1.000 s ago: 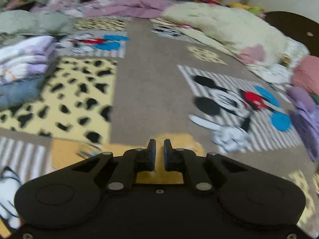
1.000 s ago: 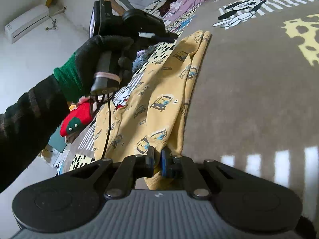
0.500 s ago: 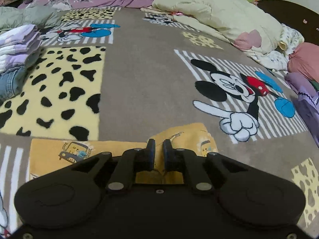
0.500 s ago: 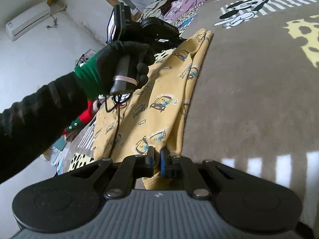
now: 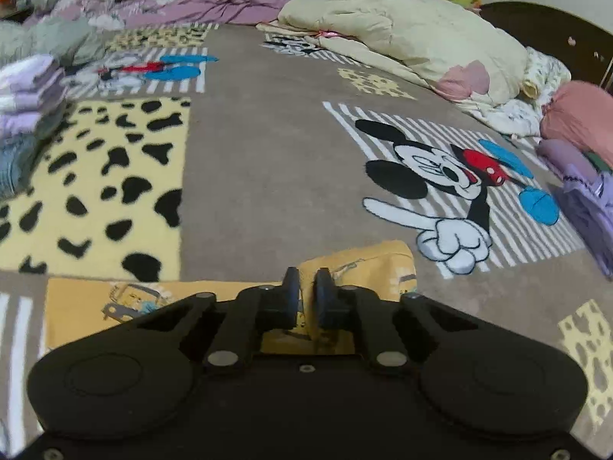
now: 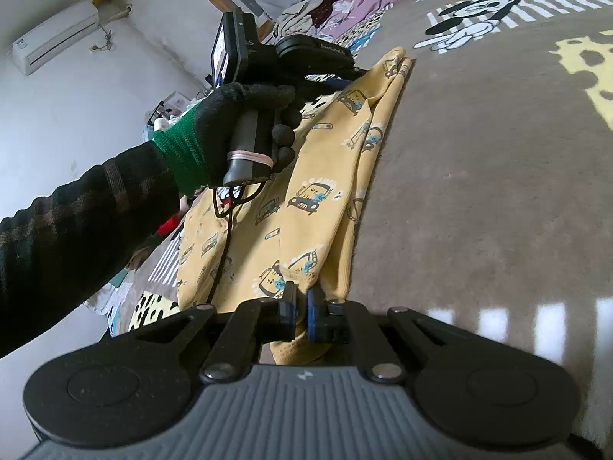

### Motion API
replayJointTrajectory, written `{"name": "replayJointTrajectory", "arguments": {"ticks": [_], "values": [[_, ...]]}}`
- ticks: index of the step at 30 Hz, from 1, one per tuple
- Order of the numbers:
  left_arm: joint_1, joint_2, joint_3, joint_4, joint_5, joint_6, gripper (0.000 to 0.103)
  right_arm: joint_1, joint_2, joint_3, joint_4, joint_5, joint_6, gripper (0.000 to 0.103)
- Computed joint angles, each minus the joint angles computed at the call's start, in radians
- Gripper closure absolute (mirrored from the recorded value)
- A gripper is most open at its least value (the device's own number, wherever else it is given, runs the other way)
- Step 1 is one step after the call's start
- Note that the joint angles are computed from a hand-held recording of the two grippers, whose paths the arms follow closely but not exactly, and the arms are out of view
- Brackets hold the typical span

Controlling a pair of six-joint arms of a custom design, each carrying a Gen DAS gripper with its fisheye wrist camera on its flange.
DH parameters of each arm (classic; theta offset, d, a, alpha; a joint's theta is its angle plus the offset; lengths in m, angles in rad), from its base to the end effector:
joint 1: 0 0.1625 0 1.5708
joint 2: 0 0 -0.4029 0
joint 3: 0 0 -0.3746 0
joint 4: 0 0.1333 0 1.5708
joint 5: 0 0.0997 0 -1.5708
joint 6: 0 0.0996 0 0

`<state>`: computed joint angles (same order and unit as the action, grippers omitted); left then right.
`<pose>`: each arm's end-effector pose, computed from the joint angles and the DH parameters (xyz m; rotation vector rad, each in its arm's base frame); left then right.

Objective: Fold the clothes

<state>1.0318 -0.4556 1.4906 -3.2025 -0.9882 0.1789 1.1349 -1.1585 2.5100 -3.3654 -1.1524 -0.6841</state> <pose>-0.1888 -0.6821 0.0049 0.6711 2.4533 -0.9023 0.0004 -0.4106 0.1265 -0.4954 2.8536 -0.8784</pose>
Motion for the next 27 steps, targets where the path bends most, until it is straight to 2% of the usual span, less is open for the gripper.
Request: {"name": "replayJointTrajectory", "arguments": {"ticks": [6,9,12,13,14,16,18,21,24,25,27], "values": [[-0.045,-0.022,0.043,-0.129,0.025,0.137,0.100,0.002,0.007,0.000,-0.008,-0.003,-0.002,0.098],[-0.054,-0.018,0.032,-0.145,0.049,0.207,0.100,0.003,0.004,0.002,-0.009,-0.006,-0.004,0.098],[-0.045,0.054,-0.067,0.019,0.227,0.308,0.099,0.006,0.004,0.003,-0.012,-0.010,-0.006,0.098],[-0.045,0.067,-0.076,0.036,0.256,0.336,0.096,0.006,0.005,0.002,-0.013,-0.011,-0.005,0.098],[-0.049,0.068,-0.069,0.010,0.263,0.369,0.092,0.007,0.005,0.003,-0.014,-0.011,-0.004,0.098],[-0.066,0.071,-0.049,-0.096,0.286,0.409,0.091,0.007,0.004,0.004,-0.015,-0.013,-0.002,0.098],[-0.078,0.029,-0.004,-0.106,0.229,0.347,0.091,0.008,0.003,0.003,-0.013,-0.014,-0.002,0.098],[-0.082,-0.033,0.034,0.014,0.107,0.185,0.091,0.005,0.006,-0.001,-0.007,-0.011,0.000,0.098],[-0.074,-0.030,-0.007,0.146,0.040,0.041,0.088,0.007,0.006,-0.002,-0.006,-0.012,0.000,0.098],[-0.076,-0.013,-0.030,0.175,0.057,0.020,0.081,0.007,0.006,-0.002,-0.006,-0.013,0.001,0.098],[-0.077,0.019,-0.066,0.224,0.100,0.000,0.077,0.008,0.006,-0.001,-0.008,-0.014,0.000,0.098]]}}
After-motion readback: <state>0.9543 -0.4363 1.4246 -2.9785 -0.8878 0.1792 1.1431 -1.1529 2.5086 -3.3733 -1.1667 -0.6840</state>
